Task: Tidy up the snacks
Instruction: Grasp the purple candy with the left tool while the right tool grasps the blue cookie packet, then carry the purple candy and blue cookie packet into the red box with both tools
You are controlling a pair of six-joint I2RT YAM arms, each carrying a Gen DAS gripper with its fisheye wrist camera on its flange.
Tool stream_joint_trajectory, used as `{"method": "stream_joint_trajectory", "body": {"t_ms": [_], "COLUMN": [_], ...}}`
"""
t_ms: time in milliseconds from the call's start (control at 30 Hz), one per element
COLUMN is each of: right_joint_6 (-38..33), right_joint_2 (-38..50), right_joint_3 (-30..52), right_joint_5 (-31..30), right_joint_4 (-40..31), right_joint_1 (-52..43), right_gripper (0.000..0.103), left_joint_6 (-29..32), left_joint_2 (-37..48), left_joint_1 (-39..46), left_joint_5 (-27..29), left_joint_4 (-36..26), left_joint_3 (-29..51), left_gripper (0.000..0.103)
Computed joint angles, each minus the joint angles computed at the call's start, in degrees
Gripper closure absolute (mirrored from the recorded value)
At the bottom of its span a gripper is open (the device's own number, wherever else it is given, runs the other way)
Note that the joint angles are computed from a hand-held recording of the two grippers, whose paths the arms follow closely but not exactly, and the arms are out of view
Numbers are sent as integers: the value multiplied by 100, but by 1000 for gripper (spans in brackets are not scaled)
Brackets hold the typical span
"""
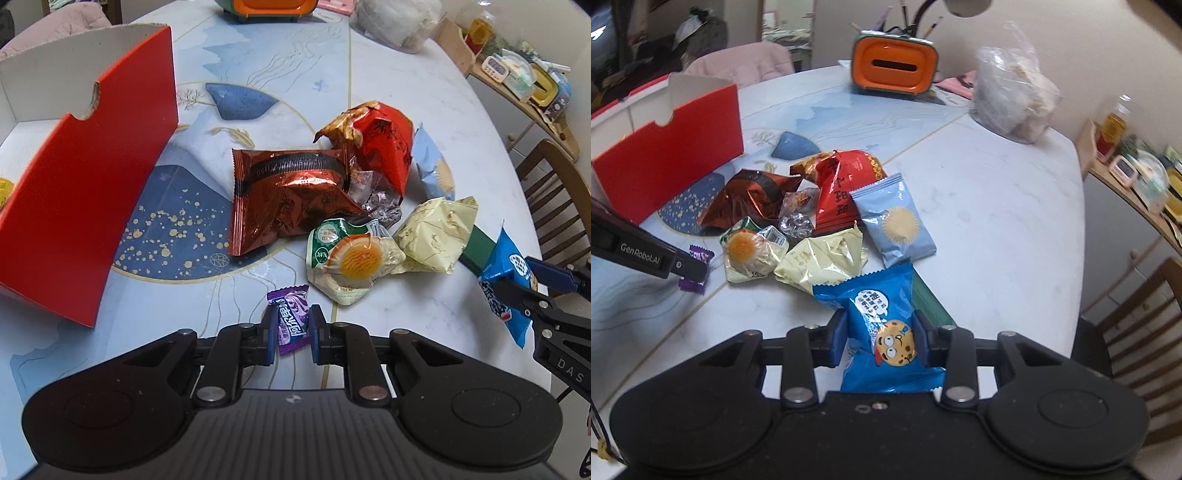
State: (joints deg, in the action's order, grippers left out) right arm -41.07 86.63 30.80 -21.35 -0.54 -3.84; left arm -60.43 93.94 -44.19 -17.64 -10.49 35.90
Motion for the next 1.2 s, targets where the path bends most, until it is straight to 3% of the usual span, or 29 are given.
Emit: {"method": "stream_joint_trajectory", "body": {"t_ms": [433,700,967,1200], "right_joint_6": [1158,2374,3779,4663], "right_joint_2": [-2078,-3250,-3115,-2266], "right_joint_3": [-494,-473,-131,387], "right_joint_5": [26,544,1677,2418], "right_joint_4": [-1277,-1936,-1753,-1269], "right_joint_1": [249,1454,3370,4616], "right_gripper": [69,69,69,69], "left_joint_6": [277,679,1554,3018], "left_joint_2": [-1891,-3524,-4984,-5967], "left_joint_1": [-232,96,1031,2783], "left_joint_5": [-200,-143,164,959], "left_joint_4": [-867,-1868,-2840,-3462], "left_joint_3": [-533,-845,-976,-944], "left_gripper": [86,86,86,86]}}
